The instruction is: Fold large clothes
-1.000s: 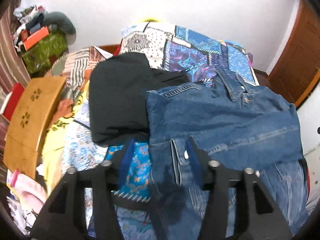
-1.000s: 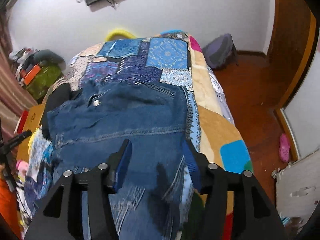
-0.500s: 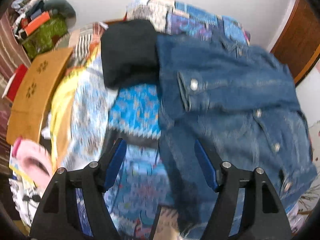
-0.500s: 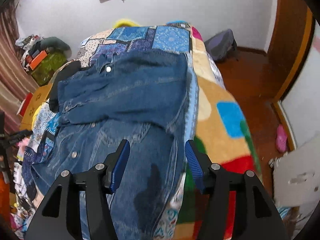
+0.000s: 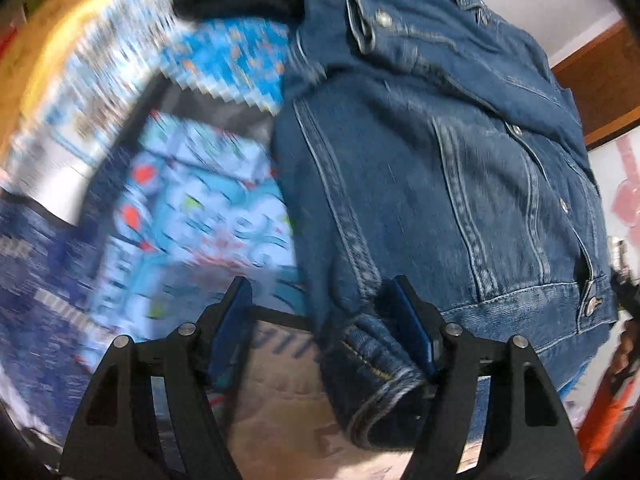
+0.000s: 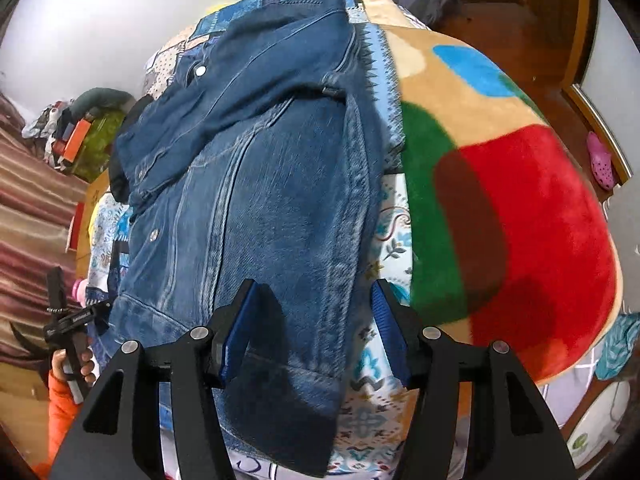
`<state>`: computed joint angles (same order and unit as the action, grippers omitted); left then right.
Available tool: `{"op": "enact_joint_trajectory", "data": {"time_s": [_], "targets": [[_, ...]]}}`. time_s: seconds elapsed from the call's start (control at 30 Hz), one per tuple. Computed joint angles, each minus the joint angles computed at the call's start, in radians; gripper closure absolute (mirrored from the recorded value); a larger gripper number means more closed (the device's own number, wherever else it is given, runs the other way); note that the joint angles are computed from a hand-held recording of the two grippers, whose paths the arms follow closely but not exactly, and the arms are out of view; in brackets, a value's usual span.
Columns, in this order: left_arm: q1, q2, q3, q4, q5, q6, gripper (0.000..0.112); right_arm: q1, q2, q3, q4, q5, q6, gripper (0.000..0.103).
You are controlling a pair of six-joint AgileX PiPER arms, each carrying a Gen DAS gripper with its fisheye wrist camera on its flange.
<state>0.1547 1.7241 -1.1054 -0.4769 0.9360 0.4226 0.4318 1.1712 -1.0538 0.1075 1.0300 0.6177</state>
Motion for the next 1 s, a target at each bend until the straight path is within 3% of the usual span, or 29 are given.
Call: {"op": "enact_joint_trajectory", "data": {"time_s": [0.07,0.2,0.3,0.37,0.43,0.5,0.53,0.73,0.83,1.0], "targets": [[0.014,0.014,0.011,-0.045,-0.009,0.004,0.035,0.030,0.000,0.004,-0.032,-0.027,0.039,0.041],[0.029,0.032,0.013,-0.112,-0.002,0.019,0.033,0.023,0.020,-0.003,-0.021,-0.068,0.033,0.041],[0.055,0.052,0.003,-0.217,0.069,0.101,0.035,0.043,0.047,-0.021,-0.047,-0.082,0.061,0.049],[0.066,0.059,-0.005,-0.300,0.130,0.145,0.050,0.051,0.052,-0.030,-0.051,-0.097,0.060,0.068],[0.044,0.047,-0.015,-0.290,0.127,0.127,0.062,0.031,0.052,-0.037,-0.011,-0.113,0.024,0.083],[0.029,0.026,-0.018,-0.295,0.118,0.121,0.081,-0.023,0.052,-0.044,0.074,-0.125,-0.051,0.090],[0.028,0.011,-0.024,-0.309,0.119,0.121,0.086,-0.047,0.053,-0.048,0.118,-0.129,-0.091,0.091],[0.048,-0.027,-0.116,-0.390,0.138,0.118,0.089,-0.158,0.088,-0.135,0.318,-0.128,-0.295,0.092],[0.059,-0.004,-0.221,-0.428,0.157,0.096,0.090,-0.178,0.127,-0.214,0.334,-0.135,-0.328,0.093],[0.052,0.097,-0.472,-0.455,0.146,0.027,0.091,-0.198,0.252,-0.412,0.229,-0.166,-0.312,0.093]]}}
